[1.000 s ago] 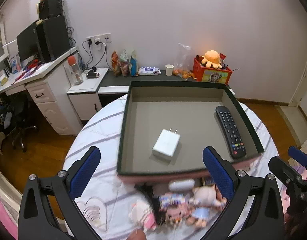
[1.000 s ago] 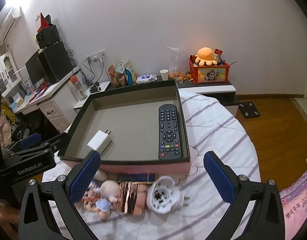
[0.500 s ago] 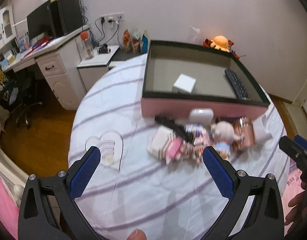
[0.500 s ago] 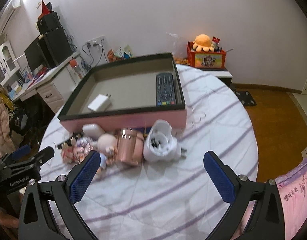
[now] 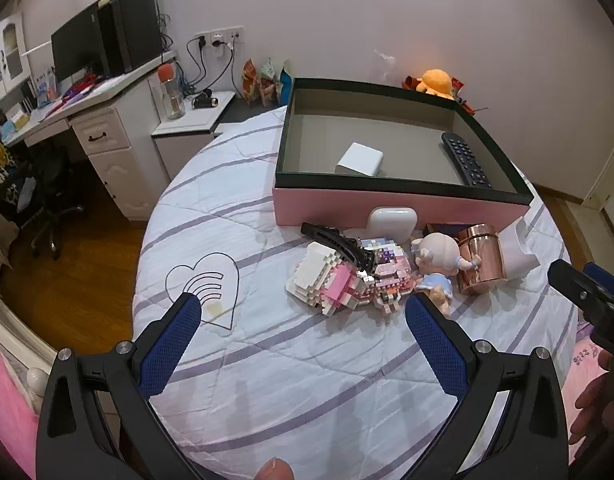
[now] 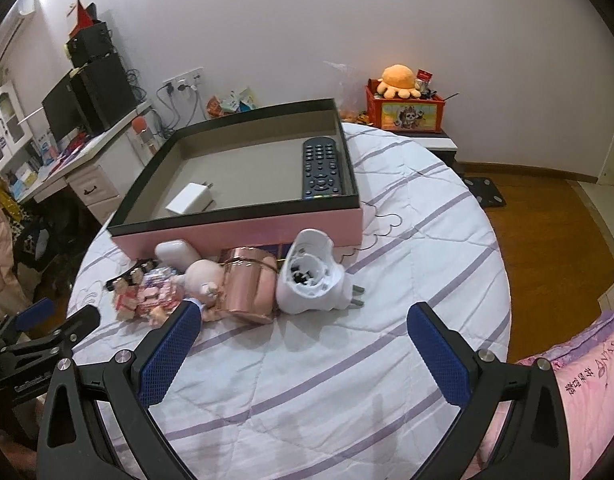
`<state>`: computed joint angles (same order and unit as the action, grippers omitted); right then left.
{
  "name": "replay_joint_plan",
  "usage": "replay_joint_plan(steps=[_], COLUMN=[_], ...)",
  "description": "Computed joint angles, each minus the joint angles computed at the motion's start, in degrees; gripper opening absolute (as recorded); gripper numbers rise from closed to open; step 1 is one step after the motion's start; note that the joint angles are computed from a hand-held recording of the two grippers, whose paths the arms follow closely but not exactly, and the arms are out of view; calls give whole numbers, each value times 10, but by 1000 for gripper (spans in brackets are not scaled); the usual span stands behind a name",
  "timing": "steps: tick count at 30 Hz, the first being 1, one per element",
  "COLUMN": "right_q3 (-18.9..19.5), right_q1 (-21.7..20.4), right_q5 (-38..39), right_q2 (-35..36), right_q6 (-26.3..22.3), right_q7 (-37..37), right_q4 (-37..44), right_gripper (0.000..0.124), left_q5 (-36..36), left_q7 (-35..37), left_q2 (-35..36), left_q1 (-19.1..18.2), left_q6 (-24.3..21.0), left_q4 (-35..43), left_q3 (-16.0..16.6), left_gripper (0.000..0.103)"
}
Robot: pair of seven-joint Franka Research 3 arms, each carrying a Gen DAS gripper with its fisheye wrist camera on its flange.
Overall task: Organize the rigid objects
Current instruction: 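Reach the right gripper to the white plug device and grasp it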
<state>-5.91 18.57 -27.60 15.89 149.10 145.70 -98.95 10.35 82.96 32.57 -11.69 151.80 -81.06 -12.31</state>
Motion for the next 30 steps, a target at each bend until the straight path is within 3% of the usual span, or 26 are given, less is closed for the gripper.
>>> replay_joint_plan(steps=[9,14,19,21,25,30], right_q3=[-2,-13,-8,-18,-30,-28], right_q1=[-19,-18,-28,-19,-7,-10], right_q5=[64,95,139,133,117,124], right_q2=[57,79,97,104,111,111], right_q6=[-17,-17,-16,-16,-17,-7], right_q7=[-55,-63,-90,-84,-81,-93], right_q4=[50,64,74,79,89,86], right_gripper=[103,93,91,90,74,74], left_q5=[4,2,-2,-4,-6,-8], left_q7=[3,7,14,17,18,17], left_q2=[51,80,105,111,118,123], left_q1=[-15,-22,-28,-30,-32,-32], left_q6=[-39,-63,-87,-93,-98,-101], left_q4=[77,118,156,165,176,184], left_q3=[3,5,5,6,7,9], left_gripper=[103,103,103,103,103,103])
